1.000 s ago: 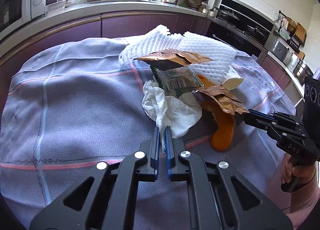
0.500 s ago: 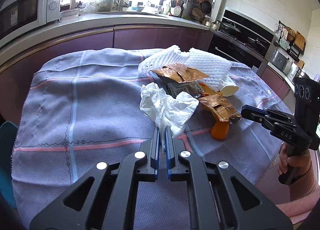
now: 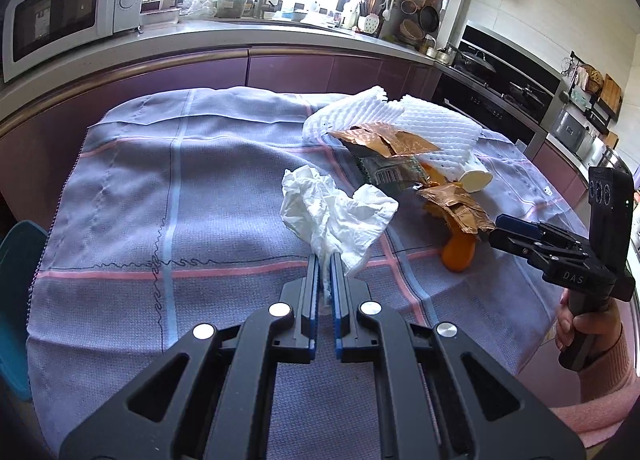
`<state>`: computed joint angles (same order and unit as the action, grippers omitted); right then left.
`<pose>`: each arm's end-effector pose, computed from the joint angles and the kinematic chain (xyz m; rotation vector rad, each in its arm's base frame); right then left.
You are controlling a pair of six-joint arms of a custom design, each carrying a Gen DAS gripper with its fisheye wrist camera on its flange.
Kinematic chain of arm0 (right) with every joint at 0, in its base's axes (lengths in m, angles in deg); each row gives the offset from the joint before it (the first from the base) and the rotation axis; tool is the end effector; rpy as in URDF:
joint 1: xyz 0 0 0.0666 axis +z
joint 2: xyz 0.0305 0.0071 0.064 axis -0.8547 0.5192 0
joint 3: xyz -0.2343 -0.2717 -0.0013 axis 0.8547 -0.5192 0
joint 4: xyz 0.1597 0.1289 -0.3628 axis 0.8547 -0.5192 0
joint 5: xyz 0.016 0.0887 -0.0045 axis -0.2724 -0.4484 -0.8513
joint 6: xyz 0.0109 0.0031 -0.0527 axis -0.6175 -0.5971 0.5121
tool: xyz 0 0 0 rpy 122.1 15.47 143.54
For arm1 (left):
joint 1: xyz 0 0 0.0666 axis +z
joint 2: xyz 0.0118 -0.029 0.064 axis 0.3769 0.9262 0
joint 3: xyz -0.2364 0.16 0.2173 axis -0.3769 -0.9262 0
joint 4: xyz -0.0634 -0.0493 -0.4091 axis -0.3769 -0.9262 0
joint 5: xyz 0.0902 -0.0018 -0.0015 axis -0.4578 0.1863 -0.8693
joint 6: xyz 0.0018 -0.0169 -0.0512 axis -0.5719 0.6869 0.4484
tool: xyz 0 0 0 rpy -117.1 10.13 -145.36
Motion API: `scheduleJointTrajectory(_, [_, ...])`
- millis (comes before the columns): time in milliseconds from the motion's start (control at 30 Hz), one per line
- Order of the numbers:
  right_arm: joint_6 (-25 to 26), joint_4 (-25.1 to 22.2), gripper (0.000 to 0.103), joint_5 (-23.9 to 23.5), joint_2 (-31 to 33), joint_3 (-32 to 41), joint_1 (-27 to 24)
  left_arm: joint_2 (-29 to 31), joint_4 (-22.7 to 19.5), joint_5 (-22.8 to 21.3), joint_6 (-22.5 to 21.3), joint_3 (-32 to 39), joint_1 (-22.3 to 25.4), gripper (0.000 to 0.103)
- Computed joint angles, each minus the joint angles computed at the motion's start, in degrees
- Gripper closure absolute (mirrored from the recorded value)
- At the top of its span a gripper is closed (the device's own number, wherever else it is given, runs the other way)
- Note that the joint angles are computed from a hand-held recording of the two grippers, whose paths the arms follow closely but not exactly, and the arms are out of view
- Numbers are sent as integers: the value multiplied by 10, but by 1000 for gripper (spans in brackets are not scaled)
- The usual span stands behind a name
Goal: Collect trash
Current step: 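Hold the tissue in the left tool while the right tool grasps a gold wrapper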
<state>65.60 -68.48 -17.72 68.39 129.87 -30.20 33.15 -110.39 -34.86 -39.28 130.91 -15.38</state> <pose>0.3384 0.1871 0.3871 -0.3394 2.2649 0.4945 0.3192 -0.2381 0.4073 0.1453 2.3181 -0.3677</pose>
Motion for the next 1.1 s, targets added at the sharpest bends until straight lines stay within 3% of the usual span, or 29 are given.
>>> scheduleJointTrajectory(333, [70, -24, 50, 85, 23, 17, 40, -2, -4, -1, 8, -3, 5, 97])
scheduleJointTrajectory(500, [97, -10, 52, 132, 37, 25, 54, -5, -7, -6, 9, -5, 5, 97])
scheduleJointTrajectory(567, [110, -7, 61, 137, 38, 26, 55, -7, -7, -6, 10, -7, 6, 97])
scheduleJointTrajectory(633, [112, -14, 80, 125, 44, 32, 52, -9, -7, -8, 12, -8, 5, 97])
scheduleJointTrajectory(733, [106, -17, 99, 109, 47, 36, 45, -11, -7, -9, 14, -10, 5, 97])
scheduleJointTrajectory(967, [76, -4, 99, 91, 36, 33, 28, -19, -7, -14, 17, -15, 2, 97])
scheduleJointTrajectory(1000, [73, -6, 95, 93, 37, 34, 27, -20, -6, -13, 17, -16, 2, 97])
scheduleJointTrajectory(1033, [63, -9, 84, 86, 38, 36, 24, -20, -6, -14, 18, -16, 2, 97])
scheduleJointTrajectory(1100, [44, -6, 76, 60, 37, 35, 14, -21, -5, -13, 18, -17, 4, 97])
